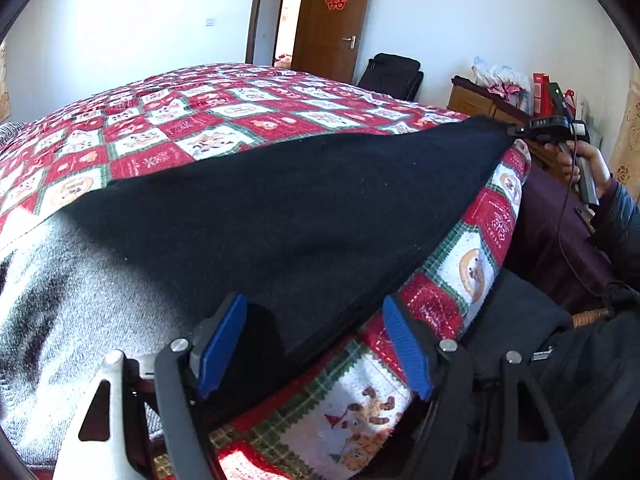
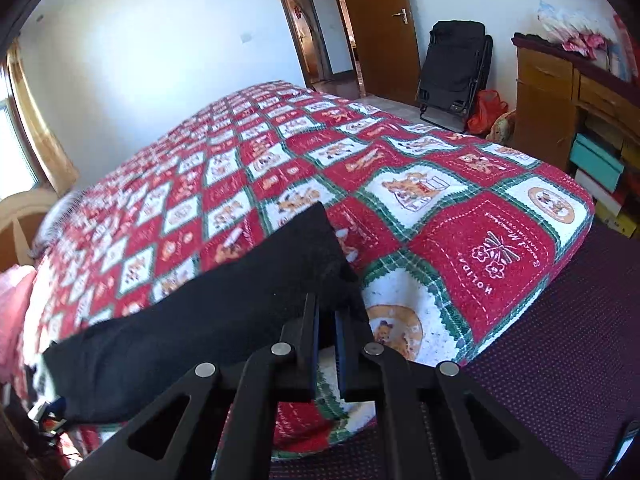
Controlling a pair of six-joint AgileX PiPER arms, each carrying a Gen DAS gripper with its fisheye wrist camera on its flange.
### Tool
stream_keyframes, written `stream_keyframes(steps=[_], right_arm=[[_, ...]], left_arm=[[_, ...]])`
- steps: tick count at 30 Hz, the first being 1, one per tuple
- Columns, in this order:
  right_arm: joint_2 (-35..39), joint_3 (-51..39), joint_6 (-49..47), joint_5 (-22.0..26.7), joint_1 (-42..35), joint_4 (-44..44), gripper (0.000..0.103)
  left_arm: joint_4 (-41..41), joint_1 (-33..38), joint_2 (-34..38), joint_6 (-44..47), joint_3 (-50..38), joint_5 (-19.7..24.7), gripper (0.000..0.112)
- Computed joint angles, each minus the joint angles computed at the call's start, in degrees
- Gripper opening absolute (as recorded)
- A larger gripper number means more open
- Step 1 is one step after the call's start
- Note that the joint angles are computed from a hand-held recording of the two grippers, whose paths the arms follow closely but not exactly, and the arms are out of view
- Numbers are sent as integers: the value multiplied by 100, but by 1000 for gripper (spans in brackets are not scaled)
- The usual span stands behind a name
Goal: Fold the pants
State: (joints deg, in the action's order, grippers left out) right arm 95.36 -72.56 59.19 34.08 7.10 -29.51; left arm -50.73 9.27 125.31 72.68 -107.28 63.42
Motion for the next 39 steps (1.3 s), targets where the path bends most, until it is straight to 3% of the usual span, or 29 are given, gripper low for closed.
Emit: stream_keyframes(steps=[2, 3, 5, 7, 12, 16, 21, 25, 27, 31, 39], right_arm=[[74, -218, 675, 670, 381, -985, 60], [93, -296, 1093, 1084, 628, -1549, 63], [-11, -281, 1728, 1421, 1093, -2335, 63], [-29, -345, 1543, 1091, 1382, -2343, 63], [884, -1041, -878, 232, 2280, -1295, 62], [1932, -1865, -1851, 757, 2975, -1386, 57], [2579, -2569, -2304, 1090, 3193, -1444, 57], [2763, -2738, -2708, 1052, 3300, -1268, 57], [2858, -2774, -2783, 1019, 3285, -1182, 52], [2792, -2701, -2872, 652, 3127, -688, 29], [2955, -2976, -2951, 789, 3263, -797, 29]], left_arm=[[-15, 18, 29, -17, -37, 40, 74], [-36, 34, 60, -34, -77, 69, 74], [-82, 59, 128, -114, -180, 153, 74], [-93, 59, 155, -171, -232, 178, 74], [-99, 68, -5, -103, -33, -107, 74], [-50, 157, 151, -325, -309, -50, 74], [-208, 303, 535, -733, -886, 403, 74], [-164, 271, 523, -712, -876, 341, 74], [-186, 273, 527, -686, -850, 314, 74], [-191, 285, 554, -684, -894, 344, 74], [-215, 296, 574, -655, -902, 346, 74]])
